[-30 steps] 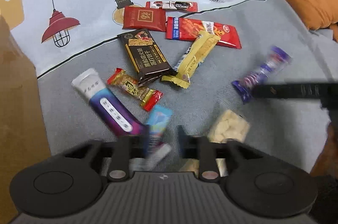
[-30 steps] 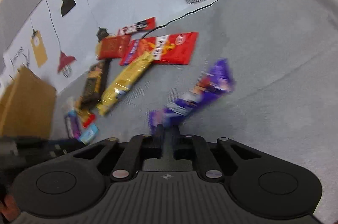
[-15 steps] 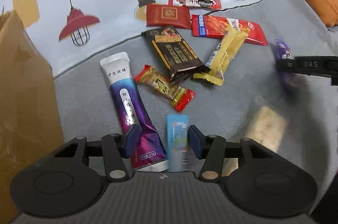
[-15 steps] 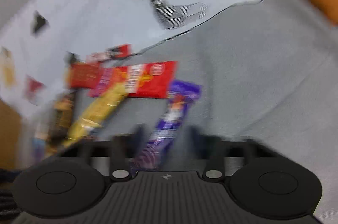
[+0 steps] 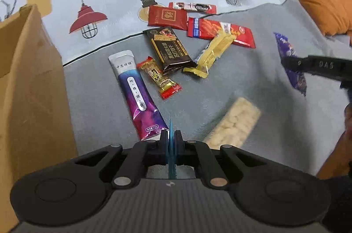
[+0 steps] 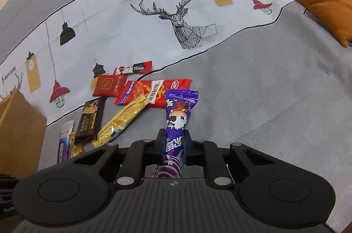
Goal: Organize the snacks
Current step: 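Grasp the small blue packet with the left tool while the right tool grasps the purple chocolate bar, then carry both snacks over the cardboard box and open both tools to drop them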
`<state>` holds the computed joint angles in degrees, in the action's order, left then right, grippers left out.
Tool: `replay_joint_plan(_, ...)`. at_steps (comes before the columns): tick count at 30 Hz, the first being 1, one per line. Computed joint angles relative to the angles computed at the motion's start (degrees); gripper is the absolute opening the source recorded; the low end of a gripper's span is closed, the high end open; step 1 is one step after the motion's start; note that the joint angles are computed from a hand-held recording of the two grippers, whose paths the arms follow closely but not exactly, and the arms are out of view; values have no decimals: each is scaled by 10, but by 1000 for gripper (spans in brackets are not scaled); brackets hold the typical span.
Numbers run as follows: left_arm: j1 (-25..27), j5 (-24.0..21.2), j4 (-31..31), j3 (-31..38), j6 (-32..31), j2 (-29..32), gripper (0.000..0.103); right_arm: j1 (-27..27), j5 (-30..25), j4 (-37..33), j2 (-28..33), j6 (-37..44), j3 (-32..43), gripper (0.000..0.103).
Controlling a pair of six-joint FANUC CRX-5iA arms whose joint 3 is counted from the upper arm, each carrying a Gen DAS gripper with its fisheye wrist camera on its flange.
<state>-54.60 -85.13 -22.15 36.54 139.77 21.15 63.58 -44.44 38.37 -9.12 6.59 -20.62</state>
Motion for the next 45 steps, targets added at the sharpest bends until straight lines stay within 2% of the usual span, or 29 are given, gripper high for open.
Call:
replay_joint_plan(7,-33,-59,-51,76,-4,2,5,10,68,-39,-37,4,-12,15)
replay_joint_plan(10,-57,-85,-85,99,6,-8,5,41,61,-49,-40,-14,-5,15)
replay_joint_plan(14,-94,-115,-130,107,37,-33,5,90,37,-4,-35,-60,11,15)
replay_joint_plan(17,-126,-139,-167,104,67,-56,5,132,41,56,-49,-147,11,15)
replay_joint_plan(20,-152,-160,-194,99,91,-78,5,184,20,118,-45,-182,29,15)
replay_joint_plan(22,-172,-173,-218,98,102,-92,5,210,10,131,-34,-171,52,15)
replay_joint_plan(24,-194,-188,-248,99,113,-104,5,236,-45,137,-11,-178,95,15)
replay_joint_plan(26,-218,-204,-281,101,121,-116,5,239,-13,133,-7,-166,111,15)
replay_joint_plan(28,-247,-226,-326,109,118,-125,5,248,-6,133,7,-134,140,15)
replay_joint_plan(31,-302,-266,-414,129,106,-131,5,262,-3,168,26,-128,172,15)
replay_joint_plan(36,-388,-304,-534,138,93,-144,5,276,21,234,51,-127,214,15)
replay_joint_plan(40,-425,-330,-587,134,83,-147,5,284,30,286,67,-121,227,15)
replay_joint_plan(43,-436,-345,-616,118,71,-150,5,285,38,284,75,-84,227,15)
replay_joint_plan(45,-431,-351,-611,97,76,-158,5,277,65,273,79,-73,222,15)
